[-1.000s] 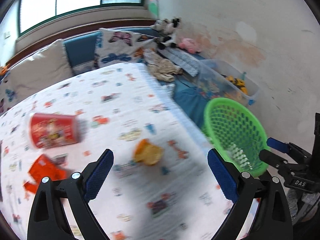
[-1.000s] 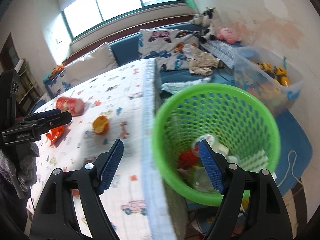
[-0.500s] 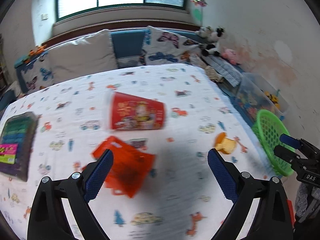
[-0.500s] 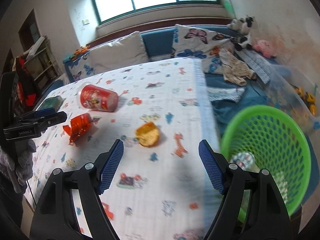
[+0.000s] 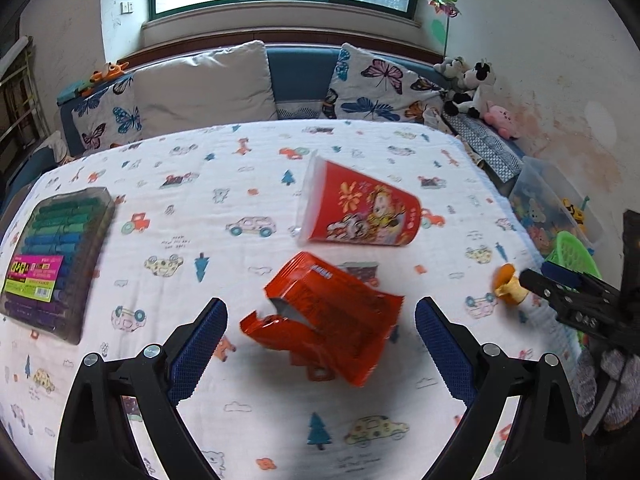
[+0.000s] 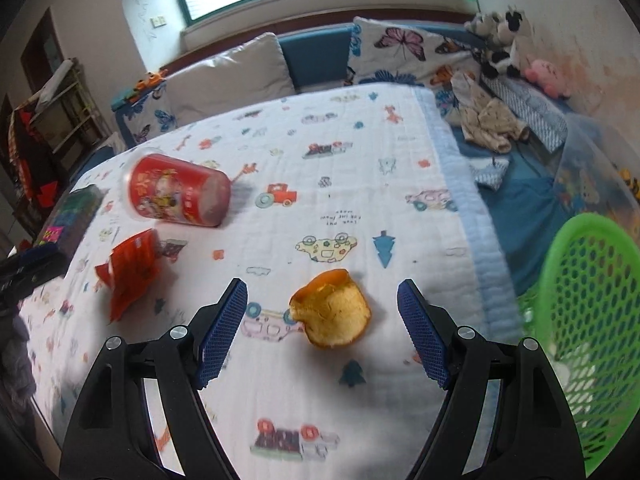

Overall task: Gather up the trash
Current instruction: 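Move both tools back over the remaining trash on the bed, then grasp the orange snack wrapper with the left tool while the right tool grasps the orange peel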

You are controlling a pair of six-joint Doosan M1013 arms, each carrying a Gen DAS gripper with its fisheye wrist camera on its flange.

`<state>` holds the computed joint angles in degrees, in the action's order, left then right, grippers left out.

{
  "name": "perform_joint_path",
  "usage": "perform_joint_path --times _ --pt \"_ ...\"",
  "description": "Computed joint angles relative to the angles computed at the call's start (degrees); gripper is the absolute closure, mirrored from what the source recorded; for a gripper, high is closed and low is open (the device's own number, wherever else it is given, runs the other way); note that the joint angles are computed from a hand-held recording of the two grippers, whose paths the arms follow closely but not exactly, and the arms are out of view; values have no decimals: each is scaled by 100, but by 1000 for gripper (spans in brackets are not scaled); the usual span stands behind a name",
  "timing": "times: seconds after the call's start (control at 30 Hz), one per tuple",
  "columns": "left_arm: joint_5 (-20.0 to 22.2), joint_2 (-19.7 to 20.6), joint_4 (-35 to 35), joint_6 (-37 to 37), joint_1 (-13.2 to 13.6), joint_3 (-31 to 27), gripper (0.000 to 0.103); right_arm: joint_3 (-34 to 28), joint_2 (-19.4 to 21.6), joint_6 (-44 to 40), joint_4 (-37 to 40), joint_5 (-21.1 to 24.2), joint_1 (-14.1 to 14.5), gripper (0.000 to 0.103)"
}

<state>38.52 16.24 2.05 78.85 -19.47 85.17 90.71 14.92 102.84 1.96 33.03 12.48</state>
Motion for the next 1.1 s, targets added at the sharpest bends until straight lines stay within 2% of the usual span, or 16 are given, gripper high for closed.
perform_joint_path --times 0.3,0.4,0.5,0.57,0.63,0.73,0.9,1.1 --pt "123 128 -370 340 134 59 11 -208 338 622 -627 288 77 26" --pt "149 170 -519 414 157 71 11 -190 354 702 -779 317 98 29" --pt "196 219 -728 617 166 60 11 -188 353 842 -1097 372 154 39" --pt "238 258 -749 582 157 37 10 -161 335 793 -1066 353 148 43" --pt "289 312 -846 471 176 -11 10 -144 321 814 -1068 343 144 51" --pt "359 399 -1192 402 250 -92 10 -99 272 725 -924 311 117 54" --pt "286 502 -1201 189 273 -192 10 -46 198 641 -870 297 110 57" --pt "508 657 -1056 -189 266 -421 10 79 75 530 -713 184 61 57"
